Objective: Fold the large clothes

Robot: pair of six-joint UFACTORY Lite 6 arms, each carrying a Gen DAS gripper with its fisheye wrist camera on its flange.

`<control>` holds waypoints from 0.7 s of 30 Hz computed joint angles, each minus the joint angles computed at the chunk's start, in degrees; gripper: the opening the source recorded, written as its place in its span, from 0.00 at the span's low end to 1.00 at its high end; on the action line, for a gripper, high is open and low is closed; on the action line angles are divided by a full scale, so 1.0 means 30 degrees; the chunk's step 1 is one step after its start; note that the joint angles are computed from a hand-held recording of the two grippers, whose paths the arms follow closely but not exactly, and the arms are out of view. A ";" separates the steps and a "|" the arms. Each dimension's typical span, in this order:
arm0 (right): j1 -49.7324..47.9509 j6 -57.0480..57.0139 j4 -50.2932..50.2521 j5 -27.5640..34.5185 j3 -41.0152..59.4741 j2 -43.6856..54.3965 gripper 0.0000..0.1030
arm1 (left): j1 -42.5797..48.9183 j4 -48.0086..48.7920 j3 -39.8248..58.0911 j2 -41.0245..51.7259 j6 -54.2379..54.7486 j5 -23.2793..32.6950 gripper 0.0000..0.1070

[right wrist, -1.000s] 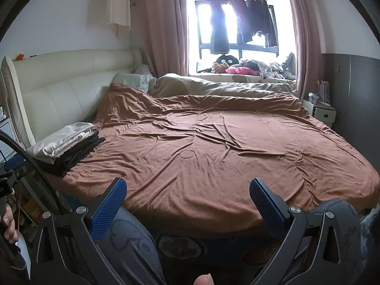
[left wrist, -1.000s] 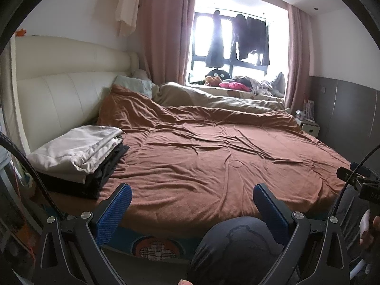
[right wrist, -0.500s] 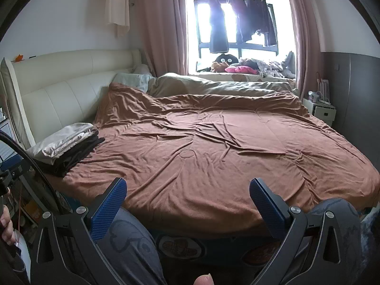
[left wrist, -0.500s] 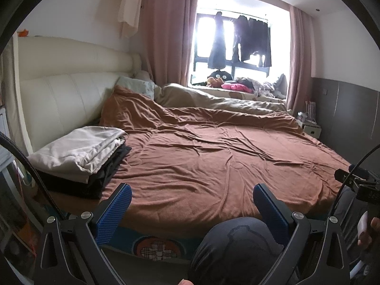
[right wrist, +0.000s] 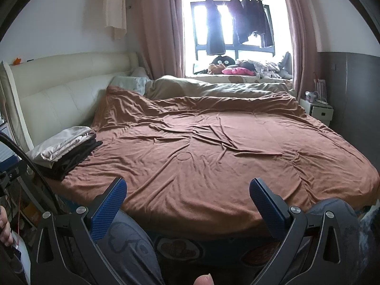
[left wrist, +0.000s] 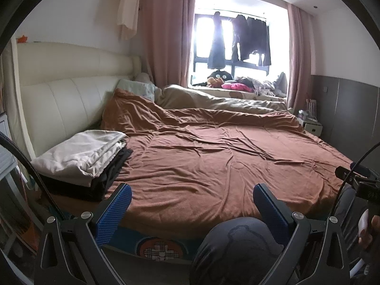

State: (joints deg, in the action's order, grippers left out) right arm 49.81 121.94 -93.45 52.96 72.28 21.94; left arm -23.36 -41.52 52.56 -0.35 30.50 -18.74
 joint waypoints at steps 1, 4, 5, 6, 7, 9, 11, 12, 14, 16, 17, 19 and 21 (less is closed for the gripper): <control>0.0004 -0.0042 0.0037 0.0037 0.0011 0.0004 1.00 | -0.0038 -0.0032 -0.0007 -0.0002 -0.0013 -0.0027 0.96; 0.0004 -0.0028 0.0029 0.0181 -0.0114 -0.0137 1.00 | -0.0070 -0.0016 -0.0053 -0.0128 -0.0087 -0.0044 0.96; -0.0002 -0.0006 0.0011 0.0211 -0.0165 -0.0210 1.00 | -0.0074 -0.0013 -0.0030 -0.0124 -0.0087 -0.0031 0.96; 0.0019 -0.0023 0.0002 0.0314 -0.0170 -0.0235 1.00 | -0.0095 -0.0029 -0.0036 -0.0155 -0.0072 -0.0027 0.96; 0.0018 -0.0011 -0.0040 0.0354 -0.0203 -0.0245 1.00 | -0.0087 0.0056 -0.0021 -0.0163 -0.0141 -0.0018 0.96; 0.0044 -0.0006 -0.0082 0.0462 -0.0144 -0.0165 1.00 | -0.0076 0.0194 -0.0051 -0.0210 -0.0225 -0.0080 0.96; 0.0016 0.0008 -0.0110 0.0447 -0.0130 -0.0128 1.00 | -0.0097 0.0207 -0.0018 -0.0208 -0.0241 -0.0083 0.96; 0.0016 0.0035 -0.0112 0.0453 -0.0108 -0.0075 1.00 | -0.0087 0.0328 0.0004 -0.0183 -0.0350 -0.0058 0.96; -0.0001 0.0010 -0.0100 0.0465 -0.0063 -0.0006 1.00 | -0.0067 0.0641 0.0044 -0.0074 -0.0610 -0.0051 0.96; 0.0011 0.0029 -0.0119 0.0502 -0.0139 -0.0036 1.00 | -0.0052 0.0967 0.0101 0.0023 -0.0890 -0.0053 0.96; -0.0013 0.0018 -0.0117 0.0494 -0.0162 -0.0057 1.00 | -0.0052 0.1197 0.0107 0.0048 -0.1132 -0.0074 0.96; -0.0050 0.0086 -0.0159 0.0489 -0.0331 -0.0203 1.00 | 0.0028 0.1742 0.0088 0.0039 -0.1704 -0.0039 0.96; -0.0044 0.0107 -0.0184 0.0557 -0.0398 -0.0240 1.00 | 0.0037 0.1900 0.0053 -0.0025 -0.1779 -0.0008 0.96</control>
State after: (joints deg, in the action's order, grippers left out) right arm 49.68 122.27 -94.01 54.63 71.09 21.22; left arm -23.25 -35.82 52.72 -0.42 25.17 -18.76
